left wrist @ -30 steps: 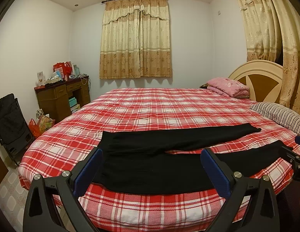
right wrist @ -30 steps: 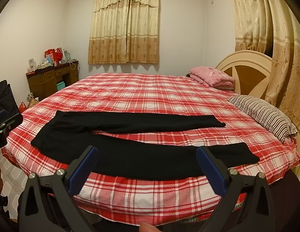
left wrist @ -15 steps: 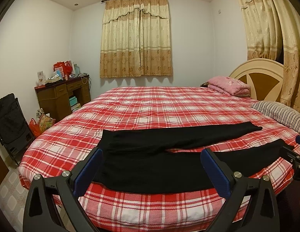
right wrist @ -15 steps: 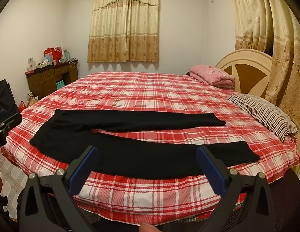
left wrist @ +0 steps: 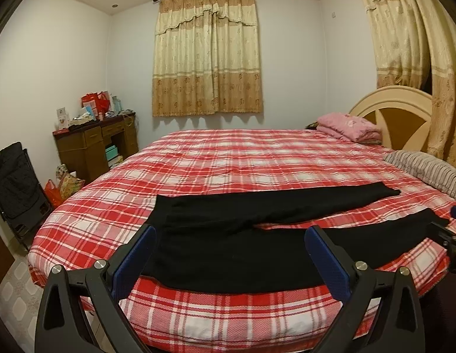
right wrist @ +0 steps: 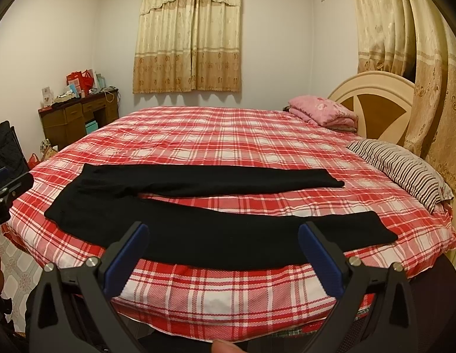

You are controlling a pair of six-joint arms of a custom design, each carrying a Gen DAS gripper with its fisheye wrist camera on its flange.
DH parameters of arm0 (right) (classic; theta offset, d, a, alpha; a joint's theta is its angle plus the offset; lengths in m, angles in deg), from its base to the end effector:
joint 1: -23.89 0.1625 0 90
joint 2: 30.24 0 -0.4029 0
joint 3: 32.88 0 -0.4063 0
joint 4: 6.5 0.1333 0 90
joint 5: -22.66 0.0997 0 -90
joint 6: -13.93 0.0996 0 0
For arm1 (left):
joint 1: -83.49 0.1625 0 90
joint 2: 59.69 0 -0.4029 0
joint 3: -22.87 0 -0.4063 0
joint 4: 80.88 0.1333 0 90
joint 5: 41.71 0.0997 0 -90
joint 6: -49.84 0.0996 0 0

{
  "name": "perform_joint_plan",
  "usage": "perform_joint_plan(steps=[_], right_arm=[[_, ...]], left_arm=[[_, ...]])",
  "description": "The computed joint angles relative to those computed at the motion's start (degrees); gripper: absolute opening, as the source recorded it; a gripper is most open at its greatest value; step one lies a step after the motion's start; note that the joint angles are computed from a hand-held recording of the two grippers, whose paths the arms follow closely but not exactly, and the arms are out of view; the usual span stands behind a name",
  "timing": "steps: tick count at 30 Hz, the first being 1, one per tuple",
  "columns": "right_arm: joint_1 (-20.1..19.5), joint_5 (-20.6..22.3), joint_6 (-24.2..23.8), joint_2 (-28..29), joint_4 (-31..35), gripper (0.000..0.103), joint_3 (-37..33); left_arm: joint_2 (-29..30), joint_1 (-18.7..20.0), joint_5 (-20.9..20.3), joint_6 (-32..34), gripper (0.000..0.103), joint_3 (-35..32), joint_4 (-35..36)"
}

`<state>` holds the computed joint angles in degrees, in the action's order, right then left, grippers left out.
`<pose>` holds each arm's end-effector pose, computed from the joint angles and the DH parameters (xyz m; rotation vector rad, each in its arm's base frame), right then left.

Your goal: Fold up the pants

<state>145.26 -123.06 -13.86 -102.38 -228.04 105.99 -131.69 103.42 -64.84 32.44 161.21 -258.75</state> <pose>0.2399 -0.2956 0.2391 0.3848 -1.9737 1.2410 -0.2944 -0.3460 0.1737 0.7266 2.0889 -1.3031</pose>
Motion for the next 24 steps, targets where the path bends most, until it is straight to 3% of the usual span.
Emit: perform_joint_plan(steps=[3,5,7,11,13,16,22,24], right_arm=[[-1.0,2.3,1.3,-1.2,1.5,0.103,0.8],[-2.4,5.5,2.4,-2.7,2.9,0.103,1.8],[-3.5,6.6,3.1,-2.8,4.0,0.103,1.8],[-5.9,7.7,2.5,-2.0,5.0,0.103,1.5],[-7.7,9.2,2.9,-2.5,6.2,0.103,1.9],[-10.9,11.0,3.1,-2.9,7.0,0.103,2.2],[-16.0,12.4,4.7,-3.1,12.4,0.103,-0.3],[-17.0,12.4,4.3,-2.7,13.2,0.103,-1.4]], left_arm=[[2.8,2.8,-1.1,7.7,0.102,-1.6,-7.2],[7.0,6.5,0.5,17.3,0.102,-4.6,-15.7],[8.5,11.2,-0.5,22.8,0.102,-8.1,-18.3],[7.6,22.0,-7.4,24.4,0.102,-15.8,-13.5],[8.6,26.0,-9.3,26.9,0.102,-19.5,-13.1],[10.6,32.2,-11.6,26.8,0.102,-26.8,-6.7],[17.1,38.7,-15.2,28.2,0.099,-38.2,0.8],[19.4,40.1,-16.7,27.6,0.088,-42.1,5.8]])
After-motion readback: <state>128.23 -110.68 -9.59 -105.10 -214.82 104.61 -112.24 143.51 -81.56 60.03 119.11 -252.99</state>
